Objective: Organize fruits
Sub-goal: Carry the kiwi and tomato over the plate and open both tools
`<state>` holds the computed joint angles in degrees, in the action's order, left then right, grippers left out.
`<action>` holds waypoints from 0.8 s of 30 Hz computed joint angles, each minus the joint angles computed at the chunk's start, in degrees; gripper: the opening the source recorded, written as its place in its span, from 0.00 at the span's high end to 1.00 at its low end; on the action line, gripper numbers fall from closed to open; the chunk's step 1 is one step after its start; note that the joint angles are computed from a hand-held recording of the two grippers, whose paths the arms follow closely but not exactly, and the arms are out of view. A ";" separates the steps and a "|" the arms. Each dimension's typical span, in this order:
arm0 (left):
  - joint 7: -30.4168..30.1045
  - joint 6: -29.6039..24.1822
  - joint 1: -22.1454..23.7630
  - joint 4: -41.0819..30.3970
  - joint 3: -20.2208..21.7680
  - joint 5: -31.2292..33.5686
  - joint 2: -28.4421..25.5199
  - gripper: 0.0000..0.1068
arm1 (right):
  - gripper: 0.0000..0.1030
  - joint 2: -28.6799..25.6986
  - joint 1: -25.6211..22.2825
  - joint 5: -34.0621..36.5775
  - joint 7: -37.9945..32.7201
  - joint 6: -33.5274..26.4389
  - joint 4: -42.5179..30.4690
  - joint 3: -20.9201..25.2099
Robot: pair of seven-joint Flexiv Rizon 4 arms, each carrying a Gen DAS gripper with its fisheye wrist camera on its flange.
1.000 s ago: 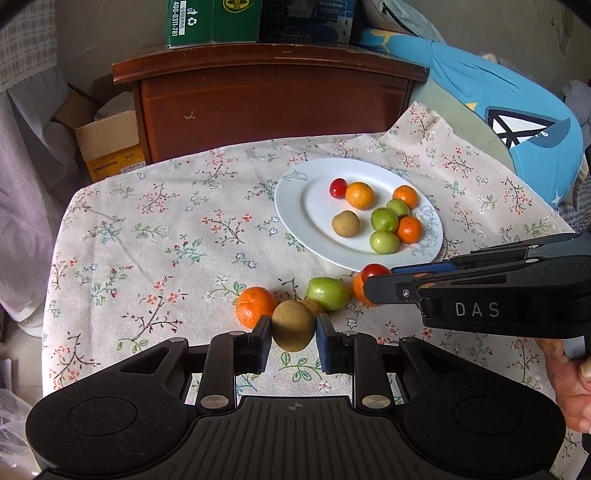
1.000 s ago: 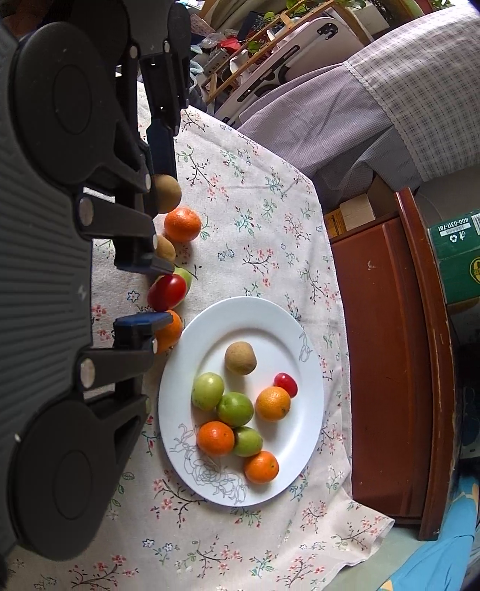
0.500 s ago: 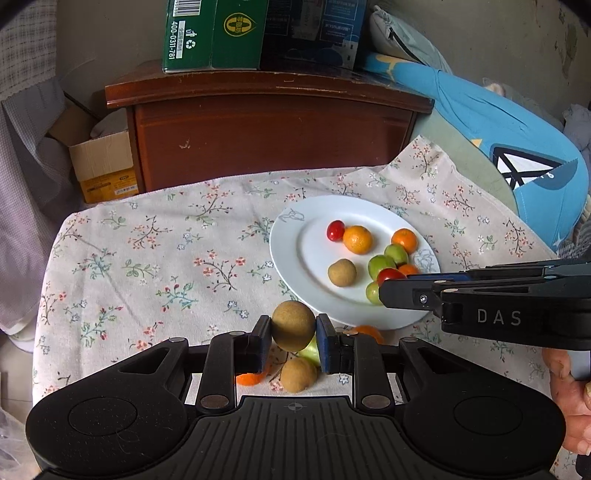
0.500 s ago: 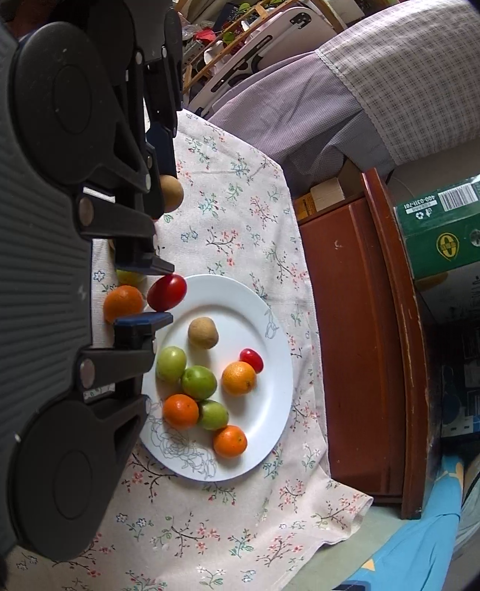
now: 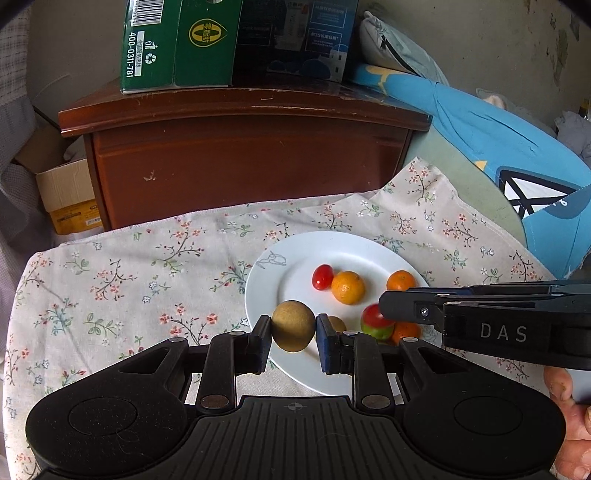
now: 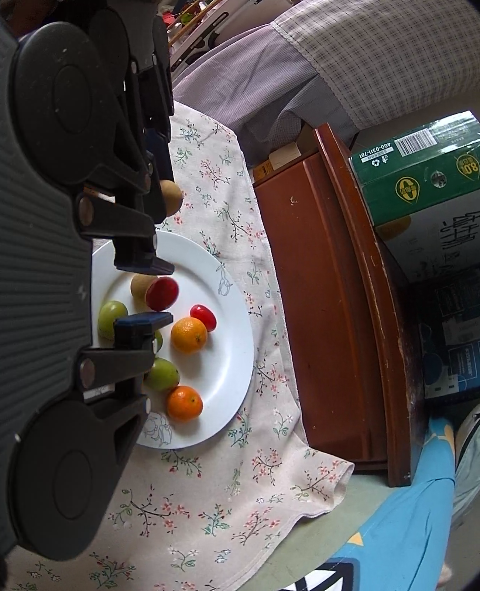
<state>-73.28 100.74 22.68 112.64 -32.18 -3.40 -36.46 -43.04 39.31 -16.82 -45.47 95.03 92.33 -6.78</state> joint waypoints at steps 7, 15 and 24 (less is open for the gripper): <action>0.84 -1.54 -2.56 -3.97 1.79 -1.29 -2.67 0.78 | 0.79 -1.78 -0.74 -0.32 0.69 -2.16 -2.53 -0.09; 1.25 -1.81 -4.10 -6.04 3.01 -3.10 -3.88 0.75 | 0.76 -1.91 -1.45 -0.74 2.38 -3.25 -2.67 0.40; 0.35 -1.00 -2.31 -3.21 1.99 -3.87 -0.13 0.52 | 0.73 -0.71 -1.28 -1.97 2.31 -2.84 -1.17 0.61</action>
<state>-72.93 99.74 20.37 109.43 -30.20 -7.27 -36.59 -43.75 38.03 -18.79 -43.17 92.19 91.17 -6.17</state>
